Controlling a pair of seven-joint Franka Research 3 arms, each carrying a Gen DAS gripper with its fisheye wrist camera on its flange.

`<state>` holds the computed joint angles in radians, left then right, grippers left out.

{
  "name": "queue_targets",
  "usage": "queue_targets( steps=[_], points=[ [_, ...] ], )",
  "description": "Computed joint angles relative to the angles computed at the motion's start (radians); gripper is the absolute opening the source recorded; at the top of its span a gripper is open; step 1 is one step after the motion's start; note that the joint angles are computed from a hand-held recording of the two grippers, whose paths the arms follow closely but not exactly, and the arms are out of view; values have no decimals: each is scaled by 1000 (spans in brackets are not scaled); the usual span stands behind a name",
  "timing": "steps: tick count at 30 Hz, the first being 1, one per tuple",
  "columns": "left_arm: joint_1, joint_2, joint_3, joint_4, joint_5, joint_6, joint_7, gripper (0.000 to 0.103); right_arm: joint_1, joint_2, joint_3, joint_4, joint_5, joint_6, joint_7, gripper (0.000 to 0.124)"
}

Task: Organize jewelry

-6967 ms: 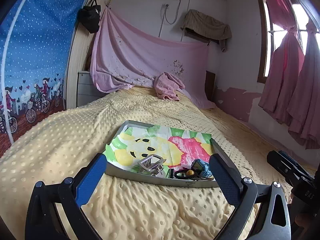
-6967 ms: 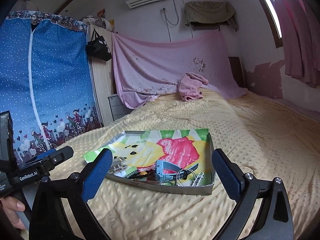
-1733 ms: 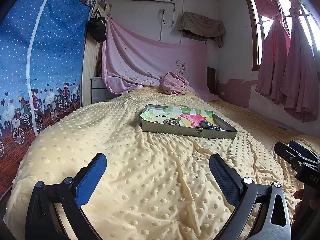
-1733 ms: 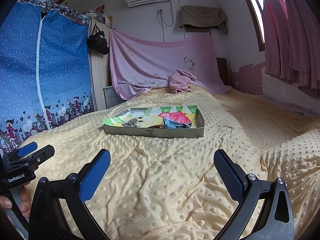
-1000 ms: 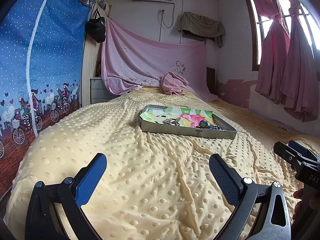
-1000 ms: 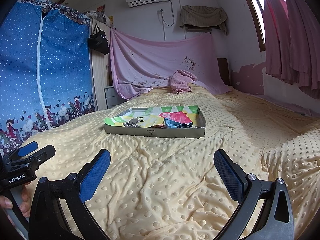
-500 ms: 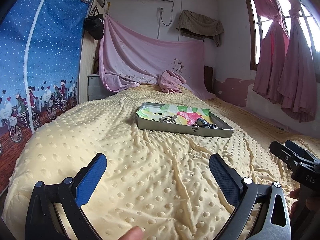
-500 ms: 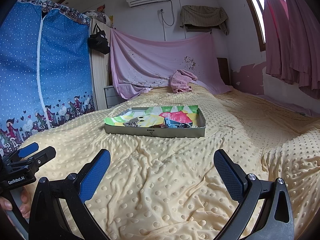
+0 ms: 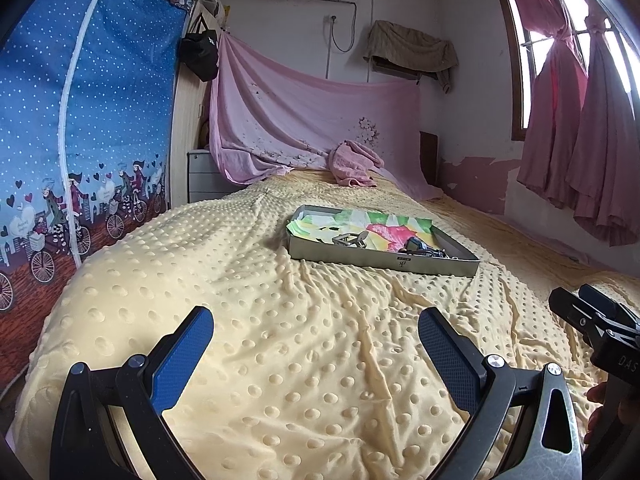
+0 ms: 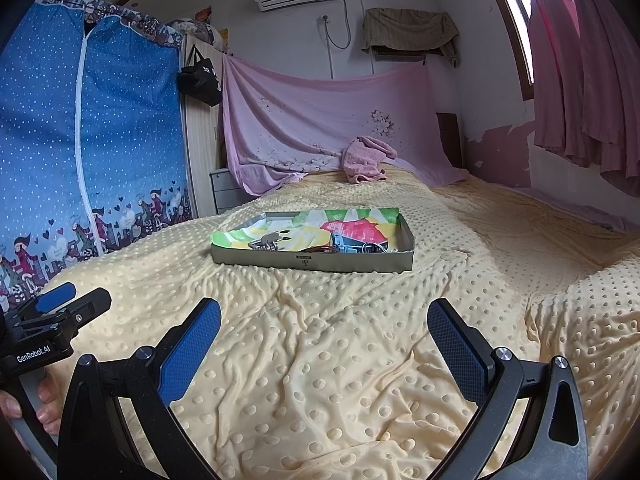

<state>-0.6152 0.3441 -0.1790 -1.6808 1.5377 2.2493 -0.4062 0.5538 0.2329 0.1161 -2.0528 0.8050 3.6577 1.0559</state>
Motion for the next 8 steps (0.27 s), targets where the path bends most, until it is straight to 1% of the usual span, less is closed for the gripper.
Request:
queue_targets(
  steps=[8],
  points=[
    [0, 2, 0, 1, -12, -5, 5, 103, -2, 1, -1, 0, -7, -3, 6, 102]
  ],
)
